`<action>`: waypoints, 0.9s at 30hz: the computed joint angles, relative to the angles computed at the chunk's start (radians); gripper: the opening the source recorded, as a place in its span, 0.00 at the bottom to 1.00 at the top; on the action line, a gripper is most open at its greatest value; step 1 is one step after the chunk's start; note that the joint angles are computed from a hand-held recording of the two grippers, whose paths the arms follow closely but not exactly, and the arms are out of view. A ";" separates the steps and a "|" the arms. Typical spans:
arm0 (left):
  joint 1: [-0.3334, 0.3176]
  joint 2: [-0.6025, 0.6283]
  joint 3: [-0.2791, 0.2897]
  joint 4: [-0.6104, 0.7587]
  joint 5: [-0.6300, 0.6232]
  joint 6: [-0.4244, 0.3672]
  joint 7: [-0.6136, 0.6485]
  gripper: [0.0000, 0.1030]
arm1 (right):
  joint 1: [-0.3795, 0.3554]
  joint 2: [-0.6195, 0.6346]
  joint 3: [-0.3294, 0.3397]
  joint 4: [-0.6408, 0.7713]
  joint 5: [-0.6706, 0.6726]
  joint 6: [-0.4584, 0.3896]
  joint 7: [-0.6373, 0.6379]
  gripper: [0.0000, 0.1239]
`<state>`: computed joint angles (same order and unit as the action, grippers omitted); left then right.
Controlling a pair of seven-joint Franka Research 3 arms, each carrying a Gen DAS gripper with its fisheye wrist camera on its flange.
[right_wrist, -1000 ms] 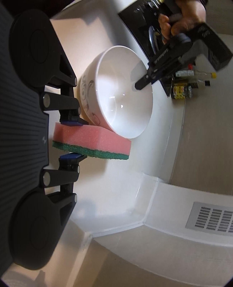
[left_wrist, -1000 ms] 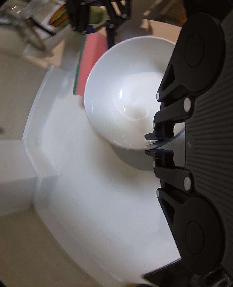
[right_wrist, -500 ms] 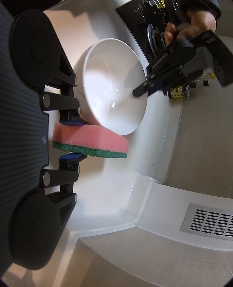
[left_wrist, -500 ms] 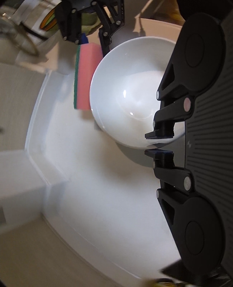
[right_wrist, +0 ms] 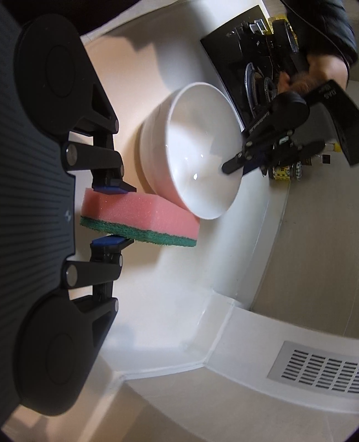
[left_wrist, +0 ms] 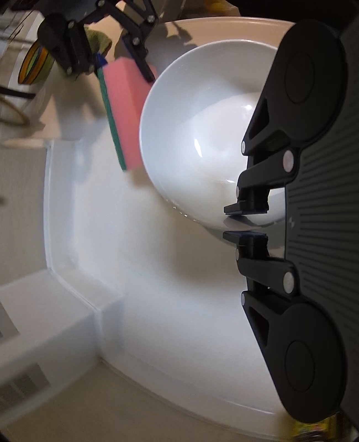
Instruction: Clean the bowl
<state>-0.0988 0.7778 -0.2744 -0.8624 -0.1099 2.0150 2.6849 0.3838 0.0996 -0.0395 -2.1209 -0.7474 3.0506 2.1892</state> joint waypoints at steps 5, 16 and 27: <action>0.013 -0.104 0.021 -0.172 -0.016 0.109 -0.170 0.15 | 0.011 0.033 -0.016 0.040 0.020 -0.001 -0.023 0.21; 0.069 -0.169 0.001 -0.303 -0.058 0.152 -0.288 0.07 | 0.015 0.001 -0.009 -0.011 0.044 0.030 0.019 0.21; 0.018 -0.108 0.011 -0.200 -0.012 0.123 -0.230 0.13 | 0.041 0.022 -0.059 -0.003 0.059 0.067 0.022 0.21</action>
<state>-0.0811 0.6694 -0.2629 -1.0622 -0.1220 2.1378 2.4546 0.4246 0.1217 -0.0990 -2.1235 -0.6888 3.1175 2.2110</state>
